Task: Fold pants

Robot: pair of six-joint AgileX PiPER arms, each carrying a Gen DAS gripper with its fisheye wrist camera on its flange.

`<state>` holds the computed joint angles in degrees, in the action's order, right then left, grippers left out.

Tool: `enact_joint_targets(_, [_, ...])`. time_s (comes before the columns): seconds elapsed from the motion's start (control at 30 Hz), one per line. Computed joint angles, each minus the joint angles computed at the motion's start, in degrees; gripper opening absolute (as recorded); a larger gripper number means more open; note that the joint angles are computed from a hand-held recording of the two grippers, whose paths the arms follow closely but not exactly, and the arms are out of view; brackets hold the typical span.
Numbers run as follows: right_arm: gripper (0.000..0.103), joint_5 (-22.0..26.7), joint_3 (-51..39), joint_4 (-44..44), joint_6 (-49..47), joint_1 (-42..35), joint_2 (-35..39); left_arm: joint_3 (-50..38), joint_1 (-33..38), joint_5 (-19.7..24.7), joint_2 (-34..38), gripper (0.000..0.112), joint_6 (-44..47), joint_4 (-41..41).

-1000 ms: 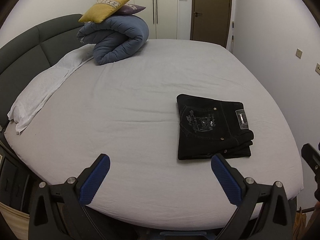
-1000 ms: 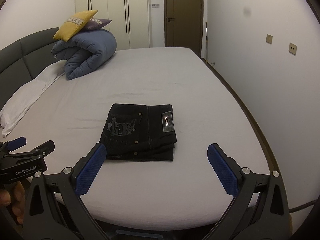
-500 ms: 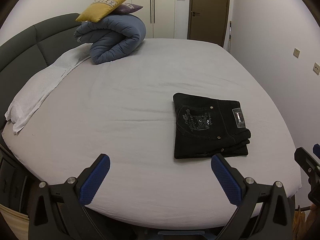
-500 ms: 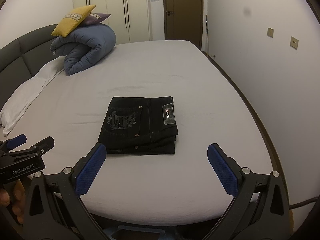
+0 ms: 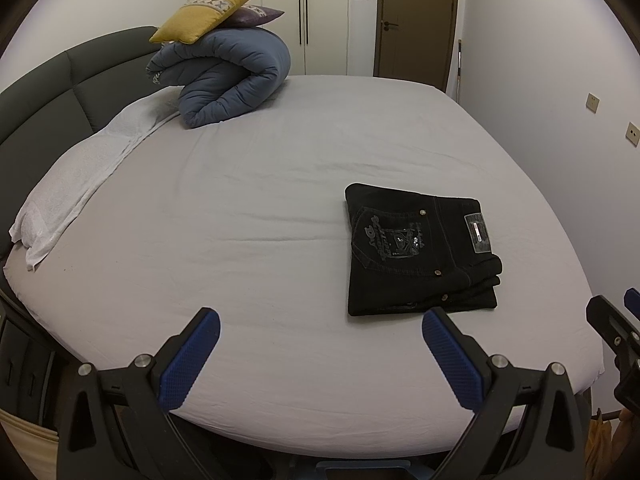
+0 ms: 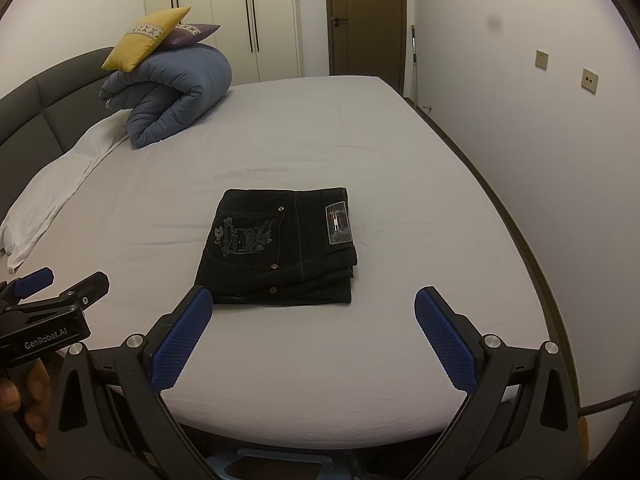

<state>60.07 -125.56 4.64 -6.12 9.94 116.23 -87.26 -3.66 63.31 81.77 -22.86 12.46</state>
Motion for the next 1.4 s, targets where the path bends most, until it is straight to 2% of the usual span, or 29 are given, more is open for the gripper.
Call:
enact_joint_targets(0.9, [0.103,-0.67,1.29,0.01,-0.01,0.04,-0.41,1.28,0.19,-0.61,-0.39,0.103,0.37,-0.61])
enact_joint_targets(1.07, [0.103,-2.82,5.04,0.06,-0.19,0.12,-1.84,1.54,0.16,-0.75,-0.48,0.103,0.47,-0.76])
enact_joint_targets(1.4, [0.103,-3.08,5.57,0.16,-0.37,0.06,-1.97,1.73,0.25,-0.88,-0.56,0.103,0.97,-1.17])
